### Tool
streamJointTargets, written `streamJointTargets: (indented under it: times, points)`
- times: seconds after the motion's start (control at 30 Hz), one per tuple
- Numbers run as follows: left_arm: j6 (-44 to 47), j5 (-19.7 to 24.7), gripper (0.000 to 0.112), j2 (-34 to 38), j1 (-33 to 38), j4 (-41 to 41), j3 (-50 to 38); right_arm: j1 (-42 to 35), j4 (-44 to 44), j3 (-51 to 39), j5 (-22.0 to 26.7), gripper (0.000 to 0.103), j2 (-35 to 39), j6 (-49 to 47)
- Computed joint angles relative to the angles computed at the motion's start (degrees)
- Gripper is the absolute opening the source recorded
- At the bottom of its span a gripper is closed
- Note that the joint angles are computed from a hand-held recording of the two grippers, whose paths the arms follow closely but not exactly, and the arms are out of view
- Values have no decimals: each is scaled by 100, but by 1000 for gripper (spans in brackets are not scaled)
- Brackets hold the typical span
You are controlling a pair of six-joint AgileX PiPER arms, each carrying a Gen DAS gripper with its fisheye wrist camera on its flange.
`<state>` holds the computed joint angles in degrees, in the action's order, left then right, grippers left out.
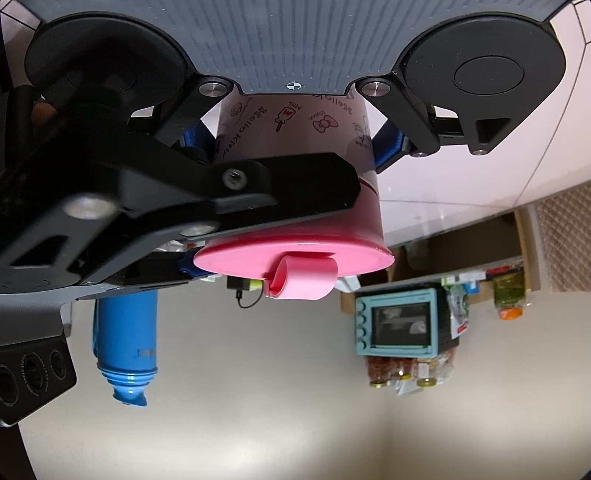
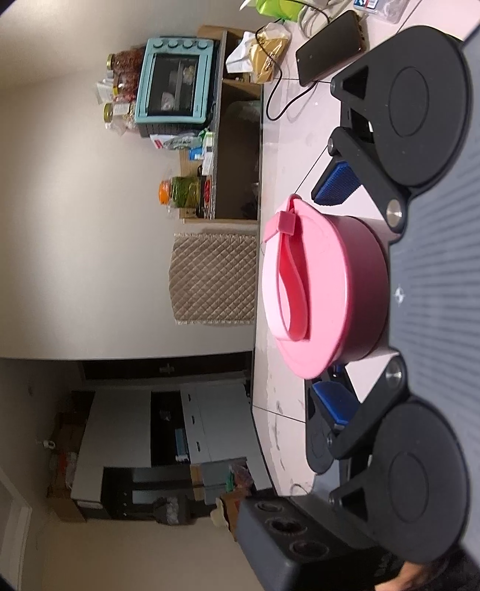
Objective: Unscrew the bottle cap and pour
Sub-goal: 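Close the right tool on the pink lid, then twist the lid with the right tool while the left tool holds the bottle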
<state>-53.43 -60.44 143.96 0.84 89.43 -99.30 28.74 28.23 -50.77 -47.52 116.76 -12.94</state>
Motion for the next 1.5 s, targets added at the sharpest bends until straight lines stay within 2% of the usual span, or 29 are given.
streamJointTargets:
  times: [0.23,0.37,0.67,0.87,1.2,1.33,1.5]
  points:
    - [103,54,90,-39,-41,-70,117,83,434,-93,-16,95,59,-114]
    - [22,35,90,47,-32,-29,-45,126,473,-93,-50,87,71,-144]
    - [21,40,90,85,-48,-38,-96,115,375,-71,-107,86,98,-186]
    - [11,40,89,125,-57,-49,-152,-94,-237,46,-41,85,39,-11]
    - [-30,37,89,148,-57,-29,-205,-898,-2467,229,80,85,-54,938]
    - [3,46,89,128,-57,-37,-159,-1506,-4142,137,210,85,-75,1744]
    - [-45,50,89,155,-61,-16,-222,-2187,-6151,-140,150,85,-2,2790]
